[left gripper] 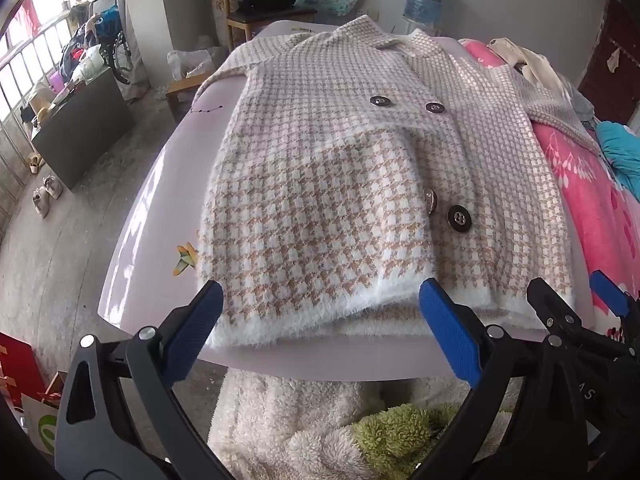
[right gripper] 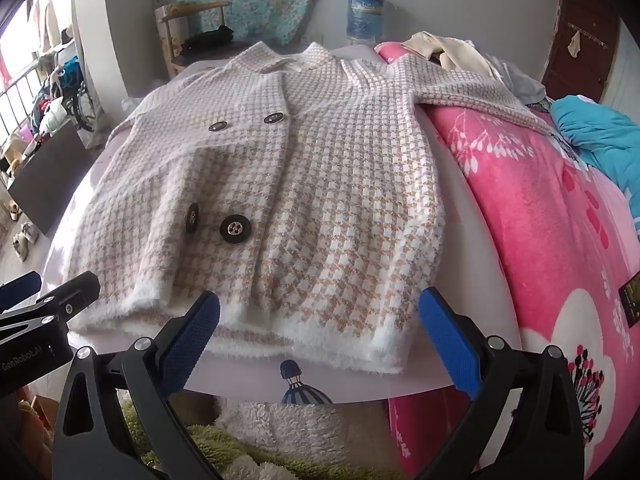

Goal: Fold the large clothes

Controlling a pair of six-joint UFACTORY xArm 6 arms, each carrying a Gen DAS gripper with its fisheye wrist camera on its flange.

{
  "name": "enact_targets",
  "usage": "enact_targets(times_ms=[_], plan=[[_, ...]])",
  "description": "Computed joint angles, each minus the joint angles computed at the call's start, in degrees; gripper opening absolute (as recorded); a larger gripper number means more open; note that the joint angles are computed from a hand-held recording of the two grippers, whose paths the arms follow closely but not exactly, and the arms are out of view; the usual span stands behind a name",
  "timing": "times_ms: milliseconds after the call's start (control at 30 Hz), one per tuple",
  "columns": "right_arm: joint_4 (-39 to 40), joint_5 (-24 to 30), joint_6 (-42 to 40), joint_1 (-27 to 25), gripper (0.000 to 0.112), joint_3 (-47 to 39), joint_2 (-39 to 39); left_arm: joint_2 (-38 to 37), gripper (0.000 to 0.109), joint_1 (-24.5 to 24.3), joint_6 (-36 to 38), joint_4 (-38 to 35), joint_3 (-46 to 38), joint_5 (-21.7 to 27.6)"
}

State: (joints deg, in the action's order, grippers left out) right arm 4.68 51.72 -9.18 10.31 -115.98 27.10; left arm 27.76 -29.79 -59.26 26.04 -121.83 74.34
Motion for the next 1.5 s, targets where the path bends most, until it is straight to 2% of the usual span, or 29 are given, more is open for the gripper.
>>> enact_targets(times_ms=[233, 1500], plan=[[0.26, -0.44, -0.29, -0.11, 0.097, 1.75, -1.13, 0.08, 0.095, -0.04, -0.03, 0.12, -0.17, 0.17], [0.16, 0.66, 0.27, 0.01, 0.097, -1.17, 0.32, -0.99, 0.095, 0.22, 0.40, 0.27, 0.32, 0.48]])
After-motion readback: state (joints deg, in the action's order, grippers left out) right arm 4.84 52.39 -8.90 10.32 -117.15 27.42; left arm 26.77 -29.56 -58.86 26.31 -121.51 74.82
